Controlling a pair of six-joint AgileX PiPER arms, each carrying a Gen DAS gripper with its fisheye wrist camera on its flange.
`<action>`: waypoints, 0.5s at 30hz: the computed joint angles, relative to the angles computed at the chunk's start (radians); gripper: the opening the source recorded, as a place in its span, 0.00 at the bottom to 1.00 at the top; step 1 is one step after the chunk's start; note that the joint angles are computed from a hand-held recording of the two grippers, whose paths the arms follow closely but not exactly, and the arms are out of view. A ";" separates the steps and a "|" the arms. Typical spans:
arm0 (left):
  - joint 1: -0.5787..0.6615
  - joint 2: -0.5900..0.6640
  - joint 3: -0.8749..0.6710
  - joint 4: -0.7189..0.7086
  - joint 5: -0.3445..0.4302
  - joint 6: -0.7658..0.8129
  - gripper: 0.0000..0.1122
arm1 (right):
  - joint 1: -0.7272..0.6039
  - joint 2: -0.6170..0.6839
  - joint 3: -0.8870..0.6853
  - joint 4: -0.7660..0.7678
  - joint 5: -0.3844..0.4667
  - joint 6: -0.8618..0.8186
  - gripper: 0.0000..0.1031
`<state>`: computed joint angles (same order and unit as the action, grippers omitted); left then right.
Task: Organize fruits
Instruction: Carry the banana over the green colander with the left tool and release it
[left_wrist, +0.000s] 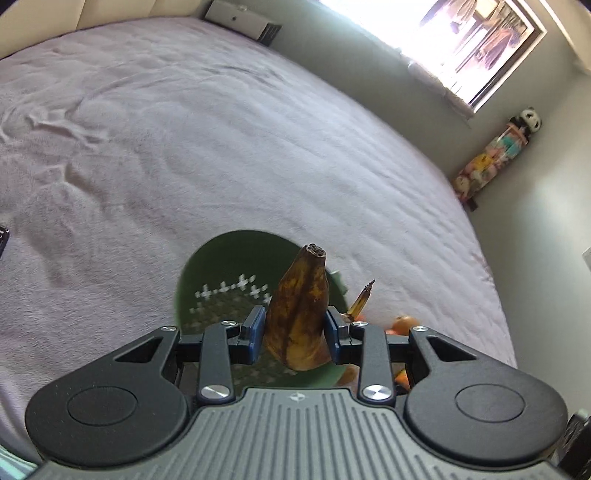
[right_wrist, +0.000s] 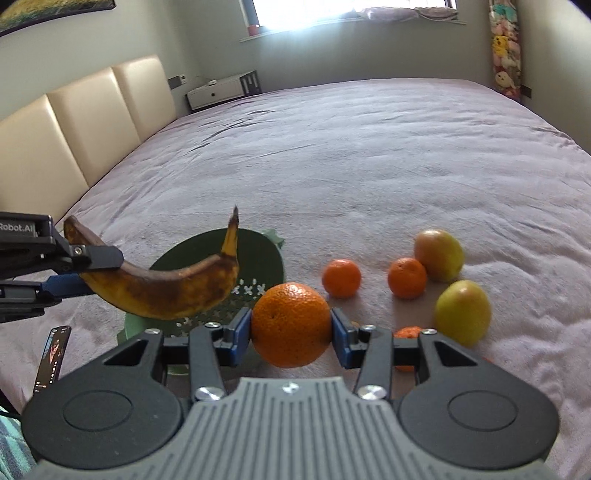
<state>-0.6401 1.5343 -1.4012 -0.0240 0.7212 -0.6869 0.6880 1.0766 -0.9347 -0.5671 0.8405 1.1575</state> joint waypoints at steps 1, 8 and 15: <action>0.004 0.010 -0.013 -0.004 0.020 0.006 0.34 | -0.009 0.016 -0.013 0.007 -0.012 -0.025 0.42; 0.008 0.070 -0.070 0.002 0.130 0.037 0.34 | -0.053 0.111 -0.093 0.089 -0.080 -0.251 0.42; 0.032 0.125 -0.115 -0.064 0.210 0.134 0.34 | -0.113 0.225 -0.172 0.212 -0.116 -0.492 0.42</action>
<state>-0.6081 1.6588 -1.5164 -0.0883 0.9313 -0.5531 0.5755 1.3019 -1.1070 -0.3554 0.7247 0.6654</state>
